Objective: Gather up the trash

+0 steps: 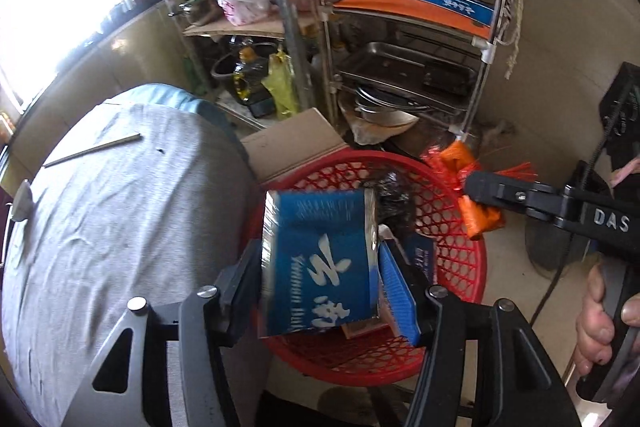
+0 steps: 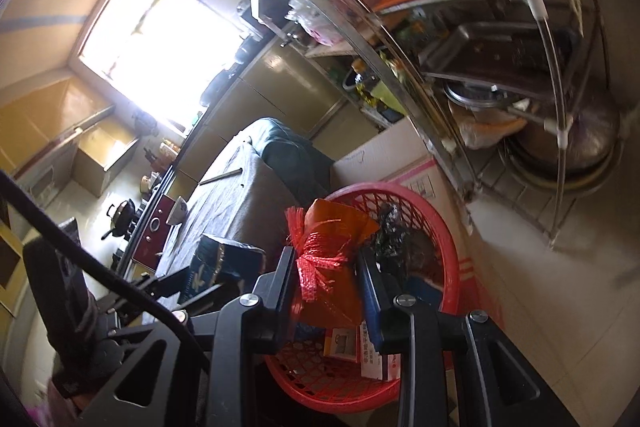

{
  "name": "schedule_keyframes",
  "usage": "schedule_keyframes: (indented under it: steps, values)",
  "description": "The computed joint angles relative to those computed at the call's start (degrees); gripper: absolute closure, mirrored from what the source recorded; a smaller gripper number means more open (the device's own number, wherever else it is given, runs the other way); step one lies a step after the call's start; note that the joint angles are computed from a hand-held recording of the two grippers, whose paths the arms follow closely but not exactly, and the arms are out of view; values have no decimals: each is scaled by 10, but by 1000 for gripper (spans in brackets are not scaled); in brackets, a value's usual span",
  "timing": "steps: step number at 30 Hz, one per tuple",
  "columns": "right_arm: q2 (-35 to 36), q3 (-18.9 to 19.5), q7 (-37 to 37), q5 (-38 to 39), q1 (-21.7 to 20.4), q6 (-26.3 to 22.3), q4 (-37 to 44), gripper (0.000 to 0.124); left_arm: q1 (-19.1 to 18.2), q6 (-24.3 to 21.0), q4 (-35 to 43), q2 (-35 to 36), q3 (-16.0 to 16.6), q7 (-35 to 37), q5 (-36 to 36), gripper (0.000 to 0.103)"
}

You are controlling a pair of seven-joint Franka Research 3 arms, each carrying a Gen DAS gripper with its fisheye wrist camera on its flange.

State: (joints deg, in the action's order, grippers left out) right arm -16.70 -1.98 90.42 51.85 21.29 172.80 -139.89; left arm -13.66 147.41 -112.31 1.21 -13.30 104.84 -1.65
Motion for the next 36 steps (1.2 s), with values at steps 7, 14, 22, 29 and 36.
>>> schedule_keyframes:
  steps: [7,14,22,29,36]
  values:
    - [13,2,-34,65,7,-7,13,62,6,11,-26,-29,8,-63,68,41]
    - [22,42,26,-47,-15,-3,40,62,42,35,-64,-97,16,-227,233,41]
    - [65,108,144,-273,-46,-31,122,62,111,67,-118,-188,29,-372,332,20]
    - [119,139,226,-473,-31,-56,223,60,171,66,-150,-253,45,-424,356,19]
    - [165,134,287,-611,24,-75,320,57,230,57,-177,-304,59,-472,366,19]
